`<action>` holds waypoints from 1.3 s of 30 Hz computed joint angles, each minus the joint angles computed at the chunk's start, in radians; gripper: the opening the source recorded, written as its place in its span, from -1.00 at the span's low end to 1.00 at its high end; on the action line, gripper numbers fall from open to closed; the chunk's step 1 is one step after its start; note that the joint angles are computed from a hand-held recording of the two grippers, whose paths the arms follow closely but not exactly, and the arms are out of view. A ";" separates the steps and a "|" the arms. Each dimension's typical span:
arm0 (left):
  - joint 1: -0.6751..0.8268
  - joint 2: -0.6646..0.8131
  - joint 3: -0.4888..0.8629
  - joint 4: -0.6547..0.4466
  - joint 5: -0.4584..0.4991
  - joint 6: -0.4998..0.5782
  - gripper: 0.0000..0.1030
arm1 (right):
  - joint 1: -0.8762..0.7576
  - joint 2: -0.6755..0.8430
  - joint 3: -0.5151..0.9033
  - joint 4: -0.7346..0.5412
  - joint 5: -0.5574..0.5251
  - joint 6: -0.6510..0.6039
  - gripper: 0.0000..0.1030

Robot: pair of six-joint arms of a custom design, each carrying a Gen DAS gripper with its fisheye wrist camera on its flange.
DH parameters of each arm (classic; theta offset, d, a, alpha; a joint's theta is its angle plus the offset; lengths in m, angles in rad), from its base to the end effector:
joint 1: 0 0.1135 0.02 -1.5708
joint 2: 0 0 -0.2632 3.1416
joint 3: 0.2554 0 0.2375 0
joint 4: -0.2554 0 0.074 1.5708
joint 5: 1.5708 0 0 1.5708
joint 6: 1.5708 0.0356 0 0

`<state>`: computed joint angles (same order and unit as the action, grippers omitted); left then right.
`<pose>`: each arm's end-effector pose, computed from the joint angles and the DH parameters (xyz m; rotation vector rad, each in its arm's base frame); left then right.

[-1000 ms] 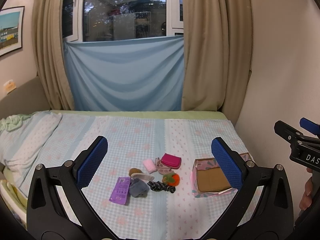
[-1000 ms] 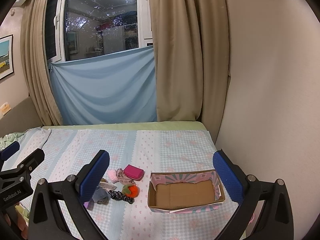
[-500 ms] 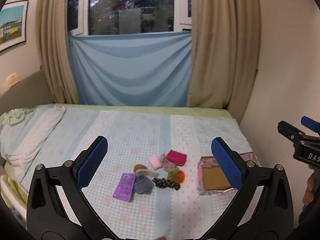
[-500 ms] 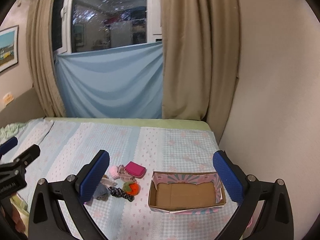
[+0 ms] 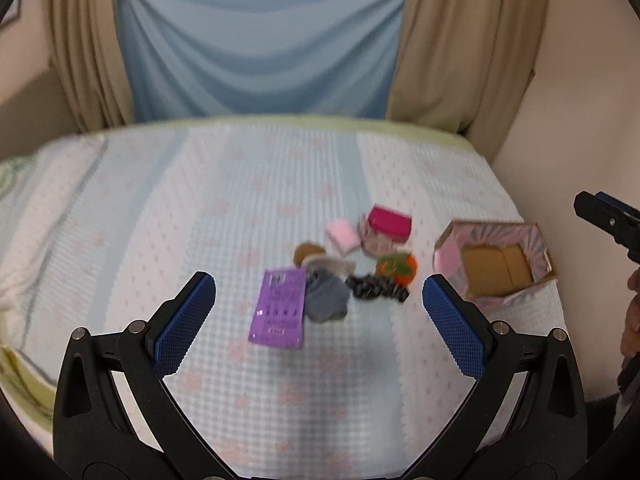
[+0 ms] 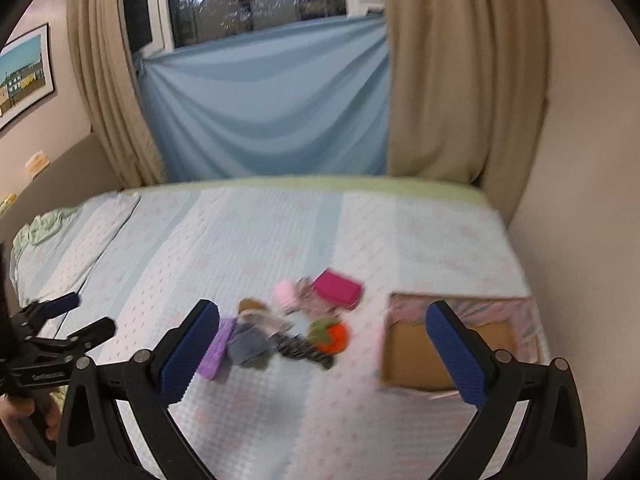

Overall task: Organize soft objects
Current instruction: 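Grasp the purple packet with the left tool while the right tool grasps the green-orange plush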

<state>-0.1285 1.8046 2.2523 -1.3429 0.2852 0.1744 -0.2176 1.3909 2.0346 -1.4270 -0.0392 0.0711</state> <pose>0.3258 -0.0522 0.4387 0.4901 2.3949 -0.3308 0.1940 -0.0415 0.4810 0.3196 2.3317 -0.0256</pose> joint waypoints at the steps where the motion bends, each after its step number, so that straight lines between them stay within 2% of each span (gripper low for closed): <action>1: 0.022 0.006 -0.049 0.023 0.022 0.021 0.99 | 0.053 -0.016 -0.083 0.053 0.035 0.038 1.00; 7: 0.095 0.157 -0.184 0.133 0.079 0.144 0.99 | 0.177 -0.030 -0.383 0.268 0.104 0.193 1.00; 10: 0.096 0.237 -0.194 0.172 0.084 0.189 0.99 | 0.208 -0.001 -0.530 0.389 0.136 0.254 1.00; 14: 0.083 0.361 -0.207 0.241 0.084 0.230 0.99 | 0.202 0.065 -0.669 0.548 0.146 0.275 1.00; 17: 0.074 0.434 -0.216 0.288 0.082 0.241 0.99 | 0.182 0.142 -0.723 0.658 0.153 0.254 1.00; 22: 0.058 0.548 -0.208 0.356 0.079 0.250 0.99 | 0.134 0.275 -0.769 0.803 0.136 0.222 1.00; 27: 0.050 0.667 -0.135 0.348 0.096 0.264 0.97 | 0.097 0.399 -0.769 0.903 0.132 0.178 1.00; 29: 0.042 0.702 -0.114 0.347 0.074 0.282 0.91 | 0.081 0.450 -0.758 0.930 0.122 0.166 0.99; 31: 0.033 0.704 -0.136 0.379 0.054 0.293 0.90 | 0.071 0.497 -0.745 0.947 0.112 0.161 0.88; 33: 0.028 0.693 -0.165 0.422 0.048 0.307 0.87 | 0.062 0.546 -0.721 0.941 0.097 0.153 0.68; 39: 0.006 0.714 -0.157 0.447 0.002 0.295 0.82 | 0.052 0.611 -0.689 0.927 0.112 0.151 0.42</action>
